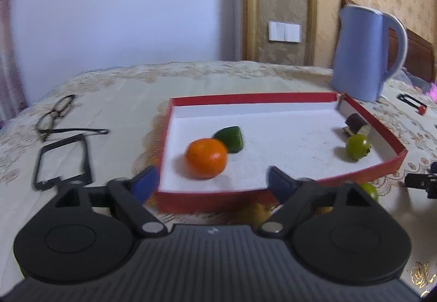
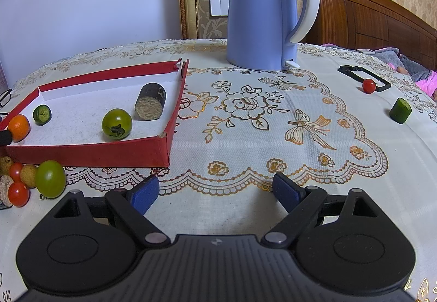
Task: Organize fruits
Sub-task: 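Carry the orange into the red tray and open the left gripper, then grasp another green tomato with the right gripper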
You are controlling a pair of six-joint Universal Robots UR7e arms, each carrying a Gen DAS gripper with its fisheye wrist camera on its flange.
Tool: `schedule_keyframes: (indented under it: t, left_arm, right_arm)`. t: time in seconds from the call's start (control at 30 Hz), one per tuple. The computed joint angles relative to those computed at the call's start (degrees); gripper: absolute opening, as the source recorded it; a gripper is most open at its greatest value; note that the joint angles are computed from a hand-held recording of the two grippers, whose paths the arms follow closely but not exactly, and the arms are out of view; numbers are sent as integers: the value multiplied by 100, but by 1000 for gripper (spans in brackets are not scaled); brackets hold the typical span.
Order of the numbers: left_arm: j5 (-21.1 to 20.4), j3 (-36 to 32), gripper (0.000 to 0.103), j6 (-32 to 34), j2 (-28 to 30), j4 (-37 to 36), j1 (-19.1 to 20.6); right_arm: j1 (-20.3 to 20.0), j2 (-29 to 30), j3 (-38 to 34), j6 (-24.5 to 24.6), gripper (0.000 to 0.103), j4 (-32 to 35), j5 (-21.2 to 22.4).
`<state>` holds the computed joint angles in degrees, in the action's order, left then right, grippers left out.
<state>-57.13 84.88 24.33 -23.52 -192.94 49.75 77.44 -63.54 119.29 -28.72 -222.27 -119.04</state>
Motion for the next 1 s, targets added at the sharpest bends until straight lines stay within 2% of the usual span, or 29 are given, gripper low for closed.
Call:
schedule_keyframes:
  t: [0.07, 0.13, 0.27, 0.37, 0.57, 0.7, 0.83, 0.93, 1.0]
  left_arm:
    - [135, 172, 101, -50, -55, -318, -3]
    - [207, 283, 101, -242, -158, -297, 36]
    - [222, 303, 101, -983, -372, 363, 198]
    - [483, 159, 100, -1322, -365, 966, 238]
    - [757, 87, 103, -983, -230, 1017, 167]
    - [647, 90, 103, -1077, -253, 999, 210]
    - [534, 166, 103, -1147, -323, 861, 255]
    - [568, 140, 103, -1223, -333, 856, 286]
    - [591, 134, 103, -1203, -326, 858, 279]
  right_arm:
    - [0, 2, -2, -1, 90, 0, -1]
    - [-3, -6, 3, -2, 90, 3, 3]
    - [2, 0, -2, 5, 90, 2, 1]
    - [17, 15, -19, -19, 91, 7, -37]
    - [41, 31, 28, 79, 91, -195, -121]
    - [-9, -203, 415, 240, 91, -28, 516]
    - [121, -221, 594, 250, 91, 16, 863]
    - [246, -163, 584, 172, 91, 44, 1015]
    - [357, -44, 460, 69, 91, 67, 967]
